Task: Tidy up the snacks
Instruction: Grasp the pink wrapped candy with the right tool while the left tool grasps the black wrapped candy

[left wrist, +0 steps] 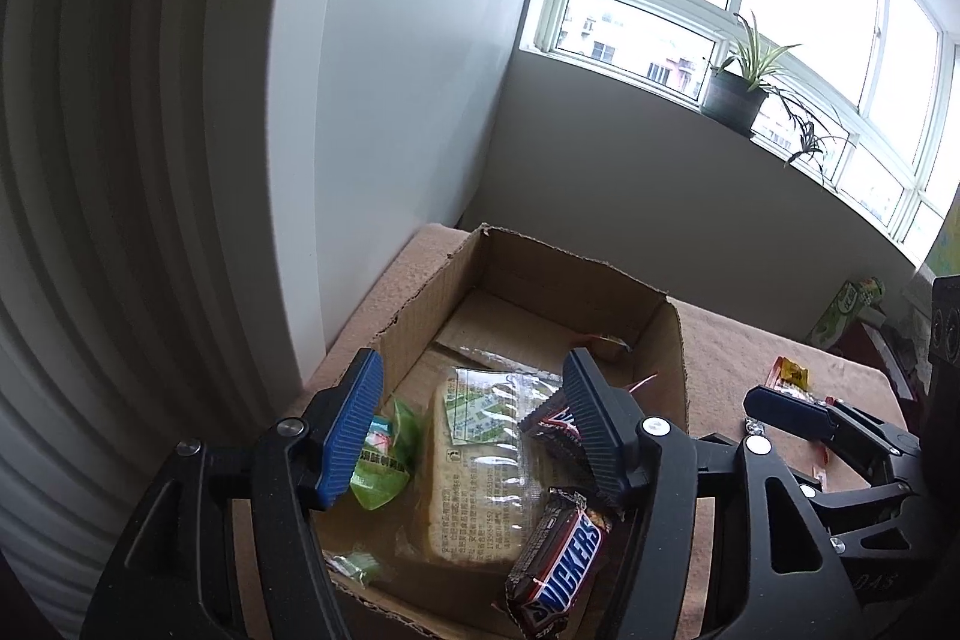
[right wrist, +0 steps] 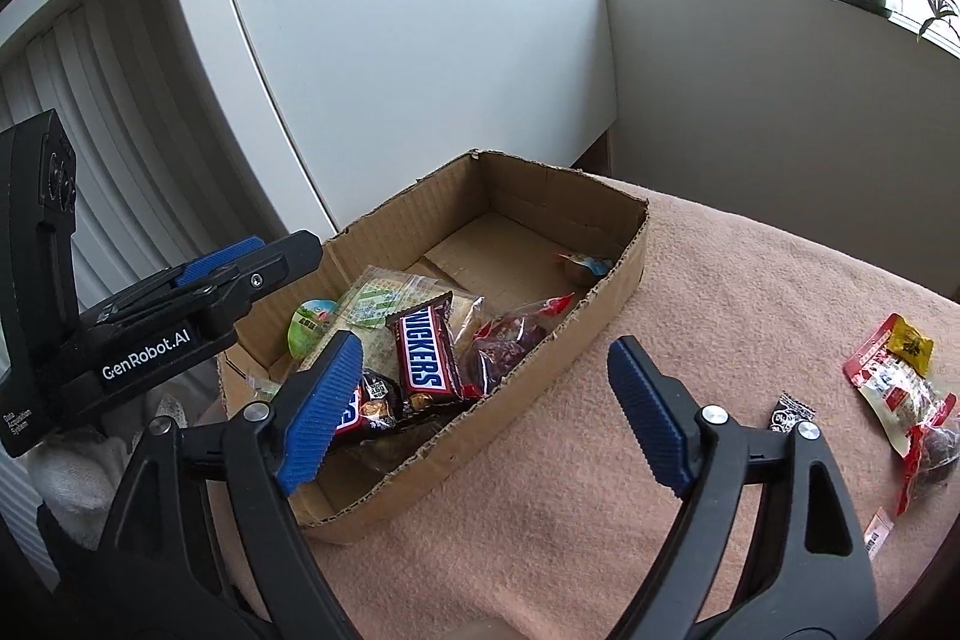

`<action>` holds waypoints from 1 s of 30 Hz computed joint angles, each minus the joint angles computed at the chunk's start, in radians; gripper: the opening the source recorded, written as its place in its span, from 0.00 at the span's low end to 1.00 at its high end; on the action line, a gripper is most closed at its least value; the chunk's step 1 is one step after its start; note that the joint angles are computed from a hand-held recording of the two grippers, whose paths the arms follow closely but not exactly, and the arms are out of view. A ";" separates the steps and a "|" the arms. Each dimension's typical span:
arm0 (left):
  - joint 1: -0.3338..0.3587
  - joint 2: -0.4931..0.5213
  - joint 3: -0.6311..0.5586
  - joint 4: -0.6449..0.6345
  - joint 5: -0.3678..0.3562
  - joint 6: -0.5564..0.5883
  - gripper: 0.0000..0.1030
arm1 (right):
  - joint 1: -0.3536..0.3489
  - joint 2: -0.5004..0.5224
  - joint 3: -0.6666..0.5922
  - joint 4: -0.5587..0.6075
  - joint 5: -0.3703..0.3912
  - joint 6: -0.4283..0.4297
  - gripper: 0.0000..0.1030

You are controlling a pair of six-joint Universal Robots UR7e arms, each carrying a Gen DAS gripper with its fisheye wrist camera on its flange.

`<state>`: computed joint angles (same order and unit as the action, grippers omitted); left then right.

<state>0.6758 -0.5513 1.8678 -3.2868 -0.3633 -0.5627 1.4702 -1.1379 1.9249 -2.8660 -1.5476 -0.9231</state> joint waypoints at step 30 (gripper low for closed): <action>-0.043 0.195 -0.284 0.097 -0.170 0.192 0.62 | -0.284 -0.196 -0.106 0.179 0.059 0.136 0.88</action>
